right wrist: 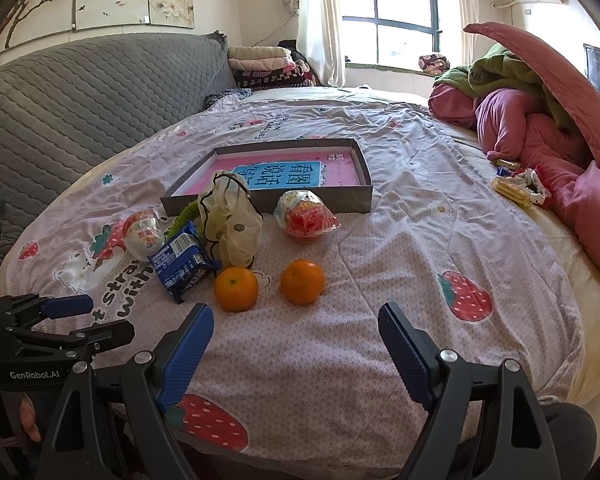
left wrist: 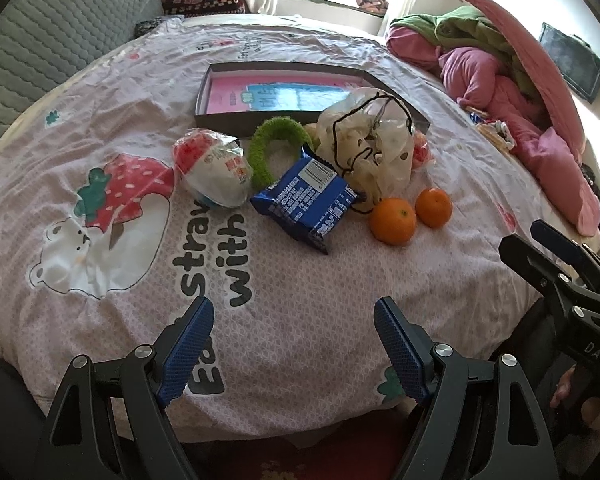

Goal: Organize objects
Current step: 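Move the left tool toward the blue snack bag while the right tool approaches the oranges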

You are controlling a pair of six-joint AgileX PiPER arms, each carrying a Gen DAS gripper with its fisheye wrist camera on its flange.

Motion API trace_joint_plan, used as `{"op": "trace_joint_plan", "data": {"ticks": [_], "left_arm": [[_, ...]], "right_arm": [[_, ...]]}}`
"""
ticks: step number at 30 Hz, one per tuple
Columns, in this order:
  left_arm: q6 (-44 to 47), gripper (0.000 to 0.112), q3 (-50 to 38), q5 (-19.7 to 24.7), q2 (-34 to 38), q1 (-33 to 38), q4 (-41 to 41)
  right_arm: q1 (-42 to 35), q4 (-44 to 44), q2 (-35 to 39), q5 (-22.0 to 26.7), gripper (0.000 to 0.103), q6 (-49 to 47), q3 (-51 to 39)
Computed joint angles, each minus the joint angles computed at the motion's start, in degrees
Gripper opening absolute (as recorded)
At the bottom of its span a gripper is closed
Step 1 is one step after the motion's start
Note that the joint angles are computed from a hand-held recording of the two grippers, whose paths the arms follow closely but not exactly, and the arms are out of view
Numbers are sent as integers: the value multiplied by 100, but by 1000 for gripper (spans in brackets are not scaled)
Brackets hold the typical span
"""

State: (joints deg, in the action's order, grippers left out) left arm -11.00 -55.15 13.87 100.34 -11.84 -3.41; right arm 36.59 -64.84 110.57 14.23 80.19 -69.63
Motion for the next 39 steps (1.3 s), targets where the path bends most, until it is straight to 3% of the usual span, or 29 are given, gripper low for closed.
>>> {"op": "trace_joint_plan", "data": {"ticks": [7, 10, 15, 18, 25, 31, 39], "left_arm": [[-381, 83, -28, -125, 108, -85, 387], [56, 83, -72, -188, 229, -53, -101], [-1318, 83, -157, -385, 426, -213, 1339], [-1545, 83, -244, -436, 517, -247, 1605], [-874, 83, -582, -490, 849, -70, 952], [671, 83, -837, -512, 1126, 81, -564], [2535, 82, -1087, -512, 1365, 222, -2348]], "right_arm": [[-154, -336, 96, -185, 84, 355, 50], [-258, -582, 146, -323, 84, 610, 80], [-360, -1081, 257, -427, 84, 1046, 76], [-426, -931, 381, -496, 84, 837, -18], [-478, 70, 743, -428, 84, -396, -423], [-568, 1977, 1107, -397, 84, -2364, -888], [-639, 3250, 1435, -240, 84, -3711, -1344]]}}
